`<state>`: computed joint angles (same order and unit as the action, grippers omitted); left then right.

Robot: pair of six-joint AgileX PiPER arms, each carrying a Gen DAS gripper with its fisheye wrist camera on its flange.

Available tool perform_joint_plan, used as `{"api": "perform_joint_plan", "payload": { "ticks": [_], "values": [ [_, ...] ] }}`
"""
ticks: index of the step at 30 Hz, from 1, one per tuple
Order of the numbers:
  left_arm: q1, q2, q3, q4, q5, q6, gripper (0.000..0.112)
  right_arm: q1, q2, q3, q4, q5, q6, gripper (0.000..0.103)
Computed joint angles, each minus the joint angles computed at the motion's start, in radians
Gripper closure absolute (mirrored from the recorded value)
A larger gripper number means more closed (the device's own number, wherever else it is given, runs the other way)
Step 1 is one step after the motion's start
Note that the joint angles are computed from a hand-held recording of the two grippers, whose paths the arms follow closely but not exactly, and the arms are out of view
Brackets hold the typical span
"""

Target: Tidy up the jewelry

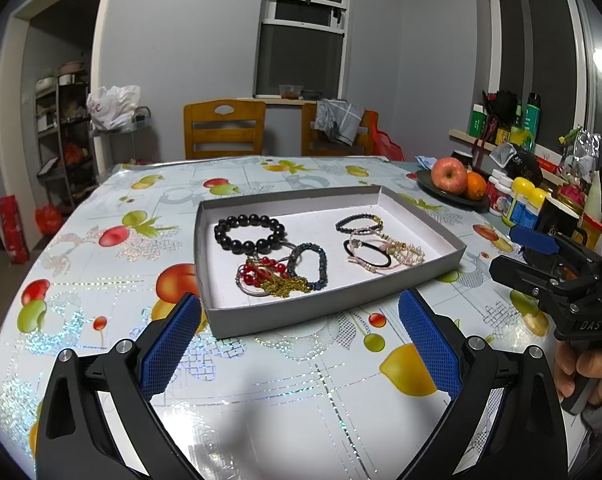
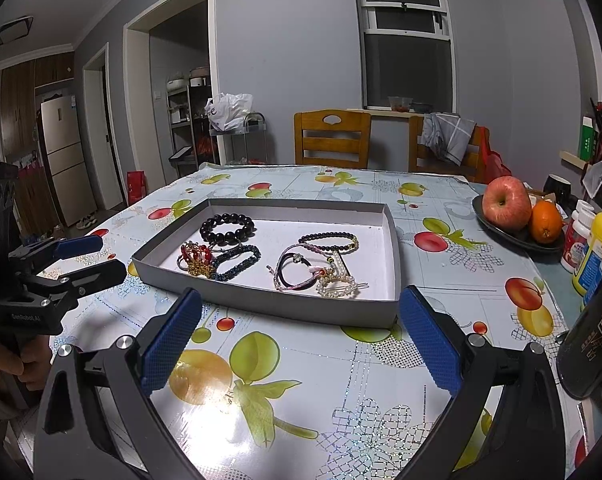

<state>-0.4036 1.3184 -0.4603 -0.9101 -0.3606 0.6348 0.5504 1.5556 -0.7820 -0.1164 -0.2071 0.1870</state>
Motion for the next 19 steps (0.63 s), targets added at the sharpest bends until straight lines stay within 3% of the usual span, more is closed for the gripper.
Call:
{"api": "perform_joint_plan", "payload": {
  "ticks": [19],
  "values": [
    [-0.007,-0.001,0.001,0.0,-0.001,-0.004,0.014,-0.002,0.001,0.001,-0.005,0.002,0.003,0.006]
  ]
}}
